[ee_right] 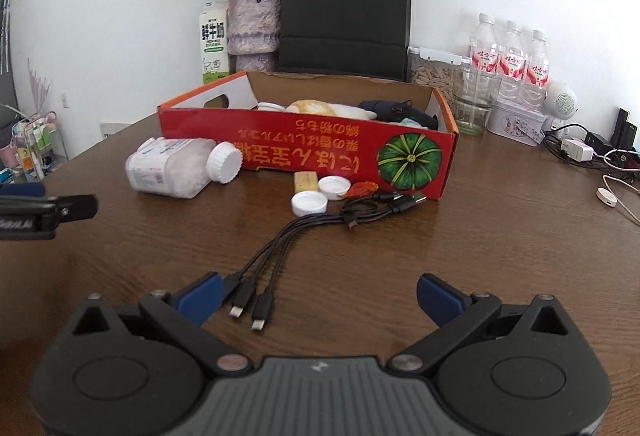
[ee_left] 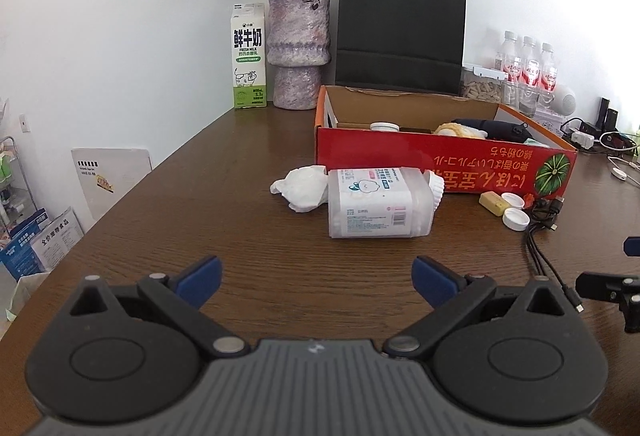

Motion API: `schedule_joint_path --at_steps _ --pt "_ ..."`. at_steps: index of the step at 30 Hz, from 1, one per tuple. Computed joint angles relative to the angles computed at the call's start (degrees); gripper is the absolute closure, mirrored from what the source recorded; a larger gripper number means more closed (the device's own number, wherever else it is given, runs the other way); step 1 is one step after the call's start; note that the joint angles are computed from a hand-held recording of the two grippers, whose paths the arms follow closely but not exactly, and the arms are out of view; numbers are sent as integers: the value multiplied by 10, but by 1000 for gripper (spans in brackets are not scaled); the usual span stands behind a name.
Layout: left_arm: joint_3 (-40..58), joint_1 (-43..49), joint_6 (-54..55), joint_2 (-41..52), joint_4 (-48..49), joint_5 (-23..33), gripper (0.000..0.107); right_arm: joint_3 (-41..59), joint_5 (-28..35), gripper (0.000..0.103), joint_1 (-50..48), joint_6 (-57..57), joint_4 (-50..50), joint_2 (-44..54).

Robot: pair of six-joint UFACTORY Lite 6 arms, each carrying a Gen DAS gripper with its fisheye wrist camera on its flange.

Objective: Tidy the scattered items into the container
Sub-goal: 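Move the left gripper to the white plastic bottle while the right grasps the black charging cable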

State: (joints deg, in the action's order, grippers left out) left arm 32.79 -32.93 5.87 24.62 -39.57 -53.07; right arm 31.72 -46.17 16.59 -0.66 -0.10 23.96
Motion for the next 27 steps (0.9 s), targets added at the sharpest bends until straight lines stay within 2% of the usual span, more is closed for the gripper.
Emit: schedule_joint_path --at_steps 5,8,10,12,14,20,21,23,24,27 --pt "5 12 -1 -1 12 6 4 57 29 4 -13 -30 20 19" --pt "15 18 1 4 16 12 4 111 50 11 -18 -56 36 48" --pt "21 22 1 7 20 17 4 159 72 20 -22 -70 42 77" --pt "24 25 0 9 25 19 4 210 105 25 -29 -65 30 107" --pt "27 28 2 10 25 20 4 253 136 25 -34 -55 12 132" --pt "45 45 2 22 33 27 4 337 190 38 -42 -34 -31 180" --pt "49 46 0 26 35 26 4 349 195 39 -42 -27 -36 189" --pt "56 47 1 34 33 29 4 359 193 47 -45 -10 -47 199" --pt "60 47 3 38 31 32 4 363 193 57 -46 -7 -48 205" --pt "68 50 5 44 32 39 4 358 177 60 -50 -7 -54 209"
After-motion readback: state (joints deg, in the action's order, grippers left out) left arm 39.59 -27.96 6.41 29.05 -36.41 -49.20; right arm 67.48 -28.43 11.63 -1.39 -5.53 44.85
